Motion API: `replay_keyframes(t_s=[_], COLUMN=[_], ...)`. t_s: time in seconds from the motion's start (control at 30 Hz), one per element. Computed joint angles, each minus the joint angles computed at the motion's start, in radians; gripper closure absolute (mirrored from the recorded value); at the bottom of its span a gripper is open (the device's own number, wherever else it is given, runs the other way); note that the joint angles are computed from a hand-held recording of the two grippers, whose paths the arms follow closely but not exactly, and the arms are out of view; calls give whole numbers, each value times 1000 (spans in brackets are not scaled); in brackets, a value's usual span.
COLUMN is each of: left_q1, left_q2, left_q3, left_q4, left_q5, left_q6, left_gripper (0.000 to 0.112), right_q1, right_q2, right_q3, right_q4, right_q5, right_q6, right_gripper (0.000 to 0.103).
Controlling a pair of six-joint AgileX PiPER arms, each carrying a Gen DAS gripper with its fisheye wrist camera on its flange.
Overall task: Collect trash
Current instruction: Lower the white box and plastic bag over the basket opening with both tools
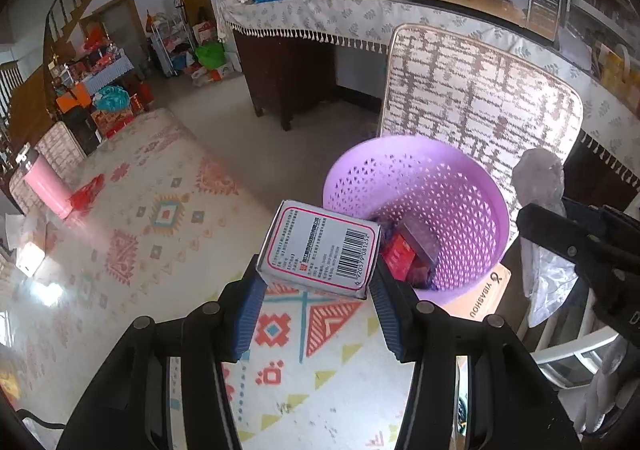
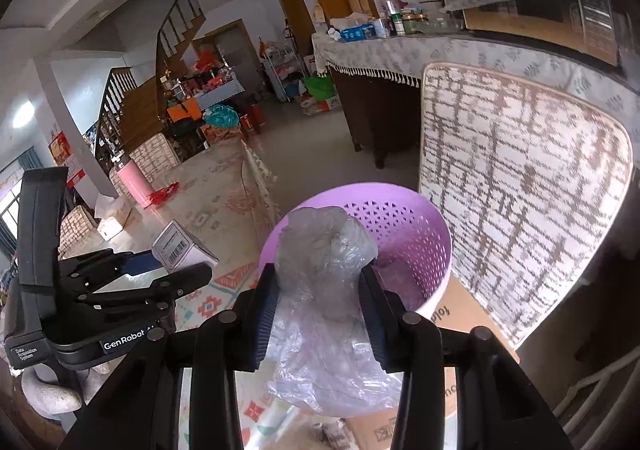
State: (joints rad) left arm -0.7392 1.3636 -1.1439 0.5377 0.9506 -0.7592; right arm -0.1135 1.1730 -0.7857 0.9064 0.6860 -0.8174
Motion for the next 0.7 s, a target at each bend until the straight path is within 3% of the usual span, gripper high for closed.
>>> replay_keyframes(t_s=[0.33, 0.7], left_q1=[33, 122], left_q2=[103, 191], left_q3=[-119, -228], left_q4=[-25, -193], left_q5=[-26, -88], left_q6=[88, 246], left_gripper=[62, 62], right_q1=[21, -1], right_q2=[96, 175], right_q3=[-61, -94], right_q4=[-18, 44], right_q5=[-39, -81], right_q6=[43, 6], right_gripper=[58, 58])
